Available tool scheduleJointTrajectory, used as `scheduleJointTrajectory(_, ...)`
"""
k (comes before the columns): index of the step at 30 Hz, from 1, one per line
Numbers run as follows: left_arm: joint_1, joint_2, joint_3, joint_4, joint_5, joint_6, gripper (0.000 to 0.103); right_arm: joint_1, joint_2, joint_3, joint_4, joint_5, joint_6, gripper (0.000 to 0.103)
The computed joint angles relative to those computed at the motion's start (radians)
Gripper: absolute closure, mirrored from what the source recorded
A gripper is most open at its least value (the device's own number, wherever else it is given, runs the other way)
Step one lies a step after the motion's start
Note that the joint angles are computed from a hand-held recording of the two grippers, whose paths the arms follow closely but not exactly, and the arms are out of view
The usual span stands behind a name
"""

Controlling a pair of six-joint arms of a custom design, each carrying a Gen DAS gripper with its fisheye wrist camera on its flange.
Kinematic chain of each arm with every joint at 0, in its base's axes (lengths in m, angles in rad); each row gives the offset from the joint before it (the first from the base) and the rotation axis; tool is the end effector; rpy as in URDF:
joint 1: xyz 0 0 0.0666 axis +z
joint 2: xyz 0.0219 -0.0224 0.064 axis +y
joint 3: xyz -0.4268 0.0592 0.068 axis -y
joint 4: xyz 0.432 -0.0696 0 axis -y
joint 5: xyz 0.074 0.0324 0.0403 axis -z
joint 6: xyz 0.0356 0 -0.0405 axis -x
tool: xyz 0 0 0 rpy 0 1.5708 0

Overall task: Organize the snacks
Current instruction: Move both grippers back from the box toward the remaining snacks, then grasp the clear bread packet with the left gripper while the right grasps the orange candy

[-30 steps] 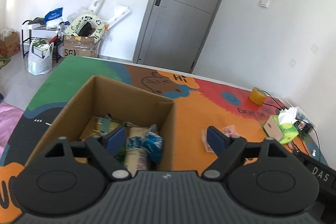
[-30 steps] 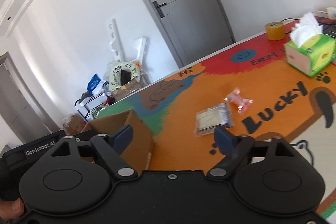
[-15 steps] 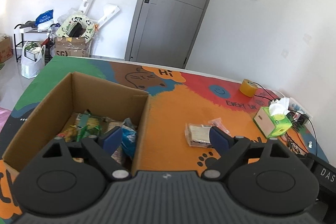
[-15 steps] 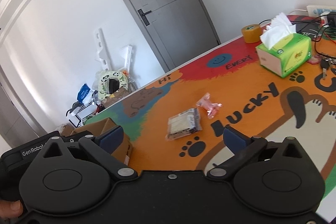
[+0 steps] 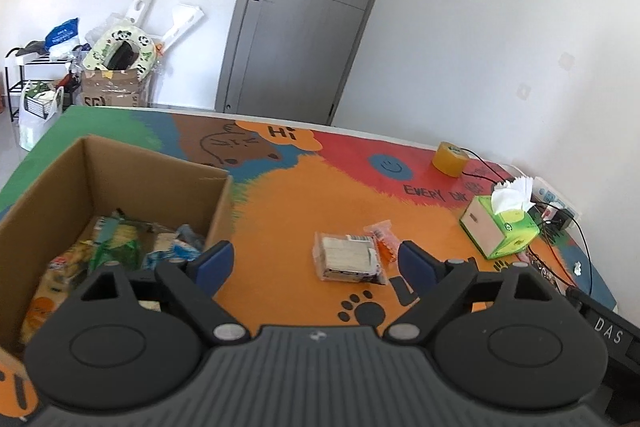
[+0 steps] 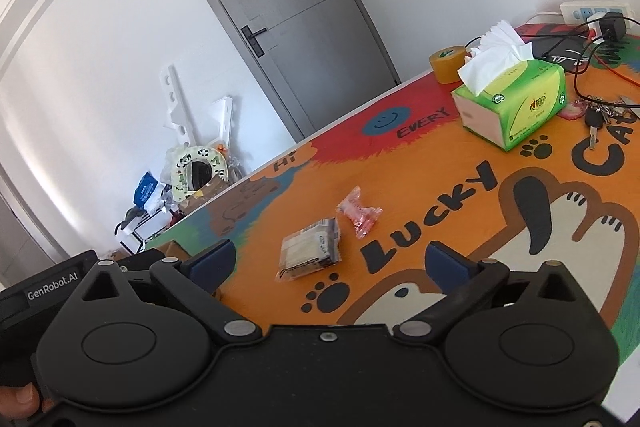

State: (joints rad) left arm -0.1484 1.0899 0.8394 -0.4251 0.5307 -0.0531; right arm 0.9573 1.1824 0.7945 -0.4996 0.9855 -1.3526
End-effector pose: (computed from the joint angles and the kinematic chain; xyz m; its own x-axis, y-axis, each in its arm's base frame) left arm 0.3779 -0.0751 0.3677 -0.5901 0.1345 -0.7960 0.5502 0.7885 -0.2747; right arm 0.2446 0.2951 0.3152 -0.2418 0.5934 -0.7678 0.4037 0.7810 0.4765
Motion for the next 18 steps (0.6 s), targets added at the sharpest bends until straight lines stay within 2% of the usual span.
scheduleJointTrajectory(9, -0.095, 0.053, 0.016, 0.042, -0.070, 0.039, 0.015, -0.067, -0.029, -0.058, 0.101, -0.050, 0.062, 0.001)
scheduleJointTrajectory(18, -0.177, 0.142, 0.038, 0.079, -0.168, 0.059, 0.015, -0.144, -0.048, -0.109, 0.173, -0.114, 0.073, 0.003)
